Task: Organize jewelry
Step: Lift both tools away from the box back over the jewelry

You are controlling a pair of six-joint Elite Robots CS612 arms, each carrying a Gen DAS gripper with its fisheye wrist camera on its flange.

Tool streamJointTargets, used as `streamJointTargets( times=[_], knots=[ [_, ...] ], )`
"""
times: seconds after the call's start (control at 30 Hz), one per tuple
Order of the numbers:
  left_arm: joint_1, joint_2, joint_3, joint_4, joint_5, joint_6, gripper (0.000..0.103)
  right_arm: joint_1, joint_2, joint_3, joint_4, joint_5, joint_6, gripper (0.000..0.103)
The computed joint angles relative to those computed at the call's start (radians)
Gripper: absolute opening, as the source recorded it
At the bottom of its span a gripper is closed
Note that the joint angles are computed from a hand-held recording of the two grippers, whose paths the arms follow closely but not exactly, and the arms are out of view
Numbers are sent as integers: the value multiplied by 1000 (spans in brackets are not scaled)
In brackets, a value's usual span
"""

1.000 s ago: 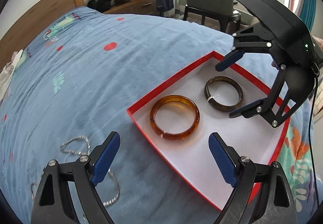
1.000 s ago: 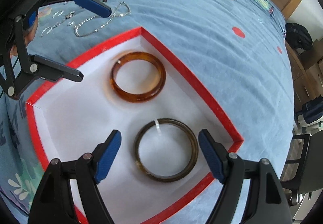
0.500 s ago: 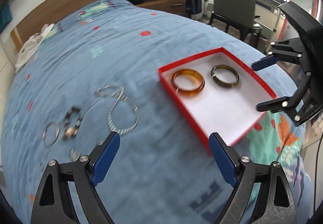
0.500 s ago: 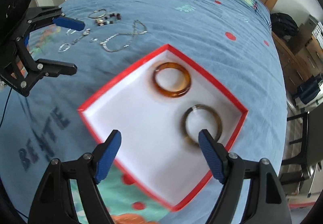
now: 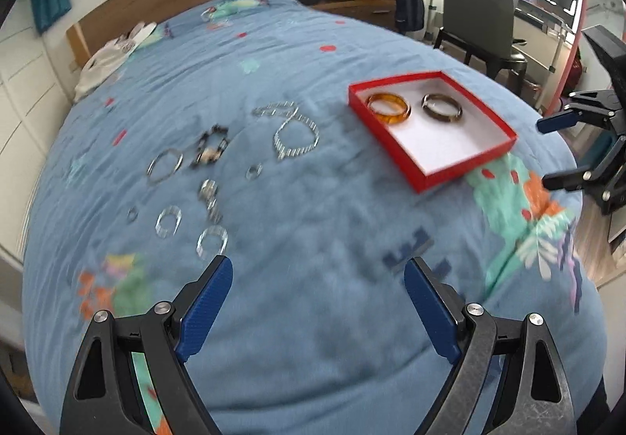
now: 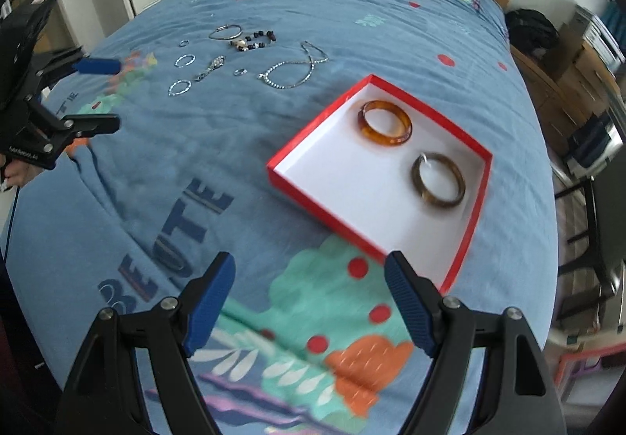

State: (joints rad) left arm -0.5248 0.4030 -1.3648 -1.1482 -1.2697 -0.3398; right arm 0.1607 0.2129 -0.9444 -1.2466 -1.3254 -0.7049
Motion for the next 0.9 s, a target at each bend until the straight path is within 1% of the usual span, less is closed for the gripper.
streamJointTargets(
  times=[0.1,0.23,0.3,0.5,0.57,0.77,0.9],
  knots=[
    [-3,14,-50,40,29,-29,89,-4,17,-53,14,14,52,78],
    [-1,34,-121,71,75,-88,89,-4,31,-102,2,40,105,78],
    [-4,44,-161,103,129,-124,89,-1,38,-125,-14,46,131,78],
    [-2,71,-258,195,210,-226,89,19,65,-183,-58,62,190,78],
    [-2,79,-283,217,224,-246,89,24,75,-196,-73,83,221,78],
    [3,95,-327,259,262,-321,89,46,99,-209,-123,94,289,78],
    [5,108,-334,256,255,-339,89,59,111,-207,-149,107,319,77]
  ],
)
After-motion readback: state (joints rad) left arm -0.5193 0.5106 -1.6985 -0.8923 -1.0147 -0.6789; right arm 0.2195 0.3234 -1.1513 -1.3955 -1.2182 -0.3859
